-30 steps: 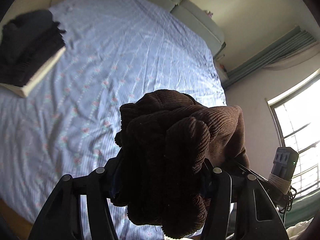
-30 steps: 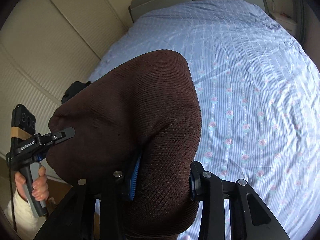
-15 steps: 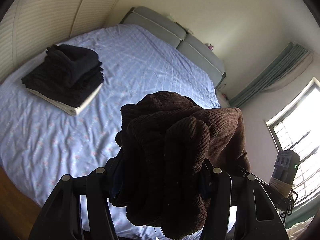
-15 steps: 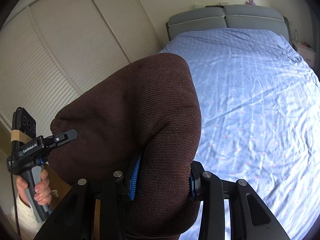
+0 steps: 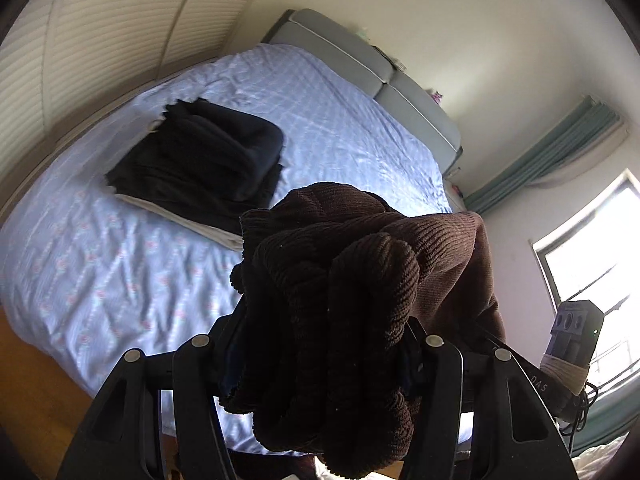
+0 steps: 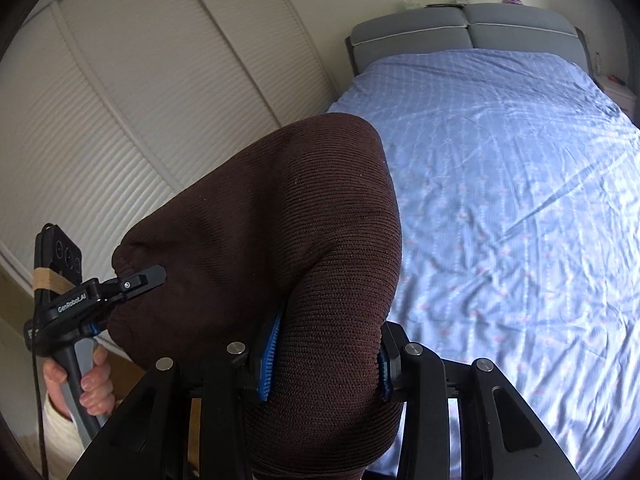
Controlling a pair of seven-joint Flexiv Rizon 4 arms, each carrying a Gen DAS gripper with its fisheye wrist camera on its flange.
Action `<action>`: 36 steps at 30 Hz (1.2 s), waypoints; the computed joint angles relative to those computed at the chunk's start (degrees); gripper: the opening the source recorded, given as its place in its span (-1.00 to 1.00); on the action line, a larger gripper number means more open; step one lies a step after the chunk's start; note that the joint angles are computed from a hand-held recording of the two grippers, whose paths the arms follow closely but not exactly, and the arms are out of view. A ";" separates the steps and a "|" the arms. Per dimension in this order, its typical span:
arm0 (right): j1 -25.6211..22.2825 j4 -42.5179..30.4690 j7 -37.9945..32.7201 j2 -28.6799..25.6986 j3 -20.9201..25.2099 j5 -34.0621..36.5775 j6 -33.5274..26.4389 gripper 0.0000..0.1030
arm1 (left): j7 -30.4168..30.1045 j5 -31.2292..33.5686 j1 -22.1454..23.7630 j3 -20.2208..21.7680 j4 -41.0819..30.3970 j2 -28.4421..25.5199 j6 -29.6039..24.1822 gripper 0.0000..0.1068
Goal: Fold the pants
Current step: 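Carry the folded pants with both tools toward the stack of dark clothes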
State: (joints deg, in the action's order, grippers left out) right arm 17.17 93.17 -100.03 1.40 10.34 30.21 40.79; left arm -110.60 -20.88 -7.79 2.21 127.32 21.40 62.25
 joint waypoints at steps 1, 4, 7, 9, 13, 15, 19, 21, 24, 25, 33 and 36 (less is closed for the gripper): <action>0.40 -0.79 -0.09 -0.76 0.13 -0.22 -0.12 -0.25 | 0.20 -0.10 0.17 0.64 0.43 0.60 -0.24 0.07; 1.23 -2.97 -0.80 -2.74 0.73 0.96 -0.32 -0.24 | -0.73 0.68 2.05 1.62 0.88 2.11 -1.63 0.07; 2.12 -4.39 -0.98 -4.52 1.85 0.84 1.46 -0.24 | 2.35 0.03 2.48 3.35 0.96 2.17 -1.41 0.07; 3.05 -5.39 0.23 -6.22 2.62 -0.34 2.86 -0.24 | 5.84 -2.49 2.12 5.16 0.88 1.48 -1.11 0.07; 5.02 -6.08 5.04 -7.95 3.97 -4.87 5.16 -0.24 | 17.76 -11.39 0.71 9.14 0.19 -1.75 -0.13 0.07; 6.83 -5.71 9.11 -9.27 4.52 -8.81 8.20 -0.24 | 24.74 -17.02 0.58 10.95 -1.29 -4.42 -1.66 0.07; 11.20 -7.57 22.87 -13.39 4.48 -18.54 10.71 -0.24 | 35.51 -23.56 4.47 13.82 -8.48 -11.00 -12.90 0.07; 12.90 -10.53 27.86 -16.45 4.23 -22.17 11.03 -0.24 | 39.62 -25.49 7.17 14.26 -12.46 -14.51 -17.98 0.07; 14.44 -13.61 32.91 -20.30 3.99 -25.69 12.36 -0.25 | 44.29 -27.52 11.73 13.52 -19.73 -20.92 -24.28 0.07; 15.05 -14.92 34.42 -21.75 3.71 -27.10 12.72 -0.25 | 46.41 -28.20 13.45 12.87 -22.96 -23.80 -26.18 0.07; 18.78 -35.79 43.02 -38.18 0.26 -35.63 6.62 -0.25 | 46.15 -27.40 25.01 5.00 -46.09 -44.32 -36.84 0.07; 19.42 -44.42 44.35 -43.87 -0.43 -36.22 2.08 -0.25 | 43.51 -24.56 27.42 2.19 -54.12 -50.69 -38.75 0.07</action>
